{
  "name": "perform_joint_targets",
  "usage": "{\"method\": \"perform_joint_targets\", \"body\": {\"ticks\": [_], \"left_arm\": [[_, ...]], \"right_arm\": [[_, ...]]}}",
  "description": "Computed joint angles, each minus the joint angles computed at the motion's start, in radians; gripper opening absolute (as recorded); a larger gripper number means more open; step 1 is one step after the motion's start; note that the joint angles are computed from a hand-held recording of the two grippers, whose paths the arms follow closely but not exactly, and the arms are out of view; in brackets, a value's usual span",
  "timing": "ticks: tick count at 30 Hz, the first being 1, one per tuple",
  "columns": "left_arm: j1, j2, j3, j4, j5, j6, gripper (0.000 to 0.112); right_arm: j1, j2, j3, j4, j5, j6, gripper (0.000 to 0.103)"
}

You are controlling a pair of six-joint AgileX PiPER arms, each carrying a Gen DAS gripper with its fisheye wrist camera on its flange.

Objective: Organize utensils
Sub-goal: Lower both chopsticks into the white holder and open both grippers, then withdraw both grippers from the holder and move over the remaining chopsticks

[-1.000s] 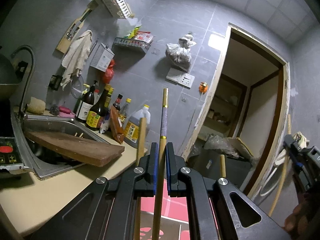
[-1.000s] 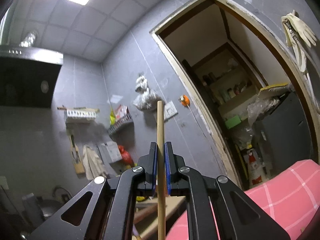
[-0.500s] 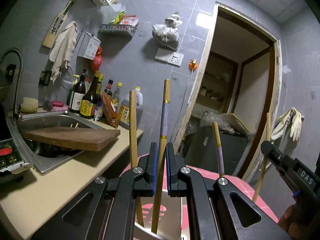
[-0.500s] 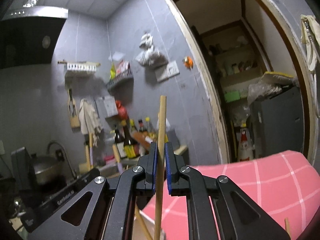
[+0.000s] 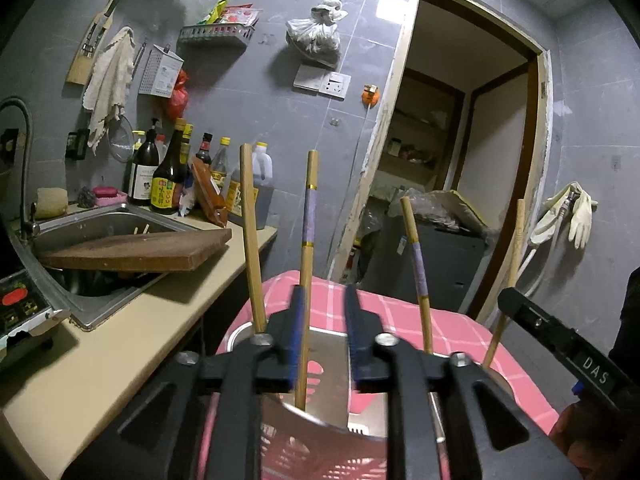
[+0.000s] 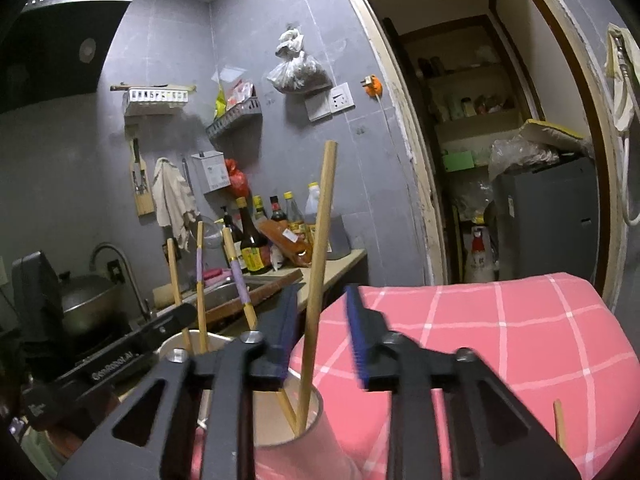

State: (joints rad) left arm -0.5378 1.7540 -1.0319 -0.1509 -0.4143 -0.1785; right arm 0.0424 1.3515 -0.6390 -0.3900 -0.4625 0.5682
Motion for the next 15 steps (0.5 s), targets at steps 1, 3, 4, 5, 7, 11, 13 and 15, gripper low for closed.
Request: {"method": "perform_joint_targets", "body": {"ticks": [1, 3, 4, 5, 7, 11, 13, 15], "left_arm": [[0.0, -0.008, 0.01, 0.004, -0.003, -0.009, 0.032], [-0.002, -0.027, 0.028, 0.005, -0.009, -0.016, 0.034], [-0.006, -0.034, 0.033, -0.012, -0.008, 0.002, 0.034], [-0.011, -0.042, 0.038, -0.031, -0.007, 0.022, 0.037], [-0.021, -0.06, 0.05, -0.06, -0.007, 0.051, 0.045], [-0.061, -0.098, 0.08, -0.17, -0.016, 0.163, 0.058], [-0.089, -0.116, 0.094, -0.238, -0.023, 0.24, 0.064], [-0.119, -0.132, 0.108, -0.295, -0.036, 0.3, 0.071]], "right_arm": [[-0.002, -0.008, 0.006, 0.006, 0.004, -0.005, 0.026], [-0.003, -0.028, 0.023, 0.031, 0.01, -0.031, 0.026], [-0.005, -0.042, 0.035, 0.043, 0.011, -0.043, 0.026], [-0.007, -0.056, 0.046, 0.052, 0.012, -0.052, 0.027], [-0.006, -0.094, 0.071, 0.099, 0.019, -0.102, 0.033], [-0.022, -0.179, 0.121, 0.122, 0.034, -0.131, 0.054], [-0.033, -0.235, 0.149, 0.127, 0.049, -0.142, 0.059], [-0.052, -0.297, 0.176, 0.101, 0.073, -0.123, 0.069]]}}
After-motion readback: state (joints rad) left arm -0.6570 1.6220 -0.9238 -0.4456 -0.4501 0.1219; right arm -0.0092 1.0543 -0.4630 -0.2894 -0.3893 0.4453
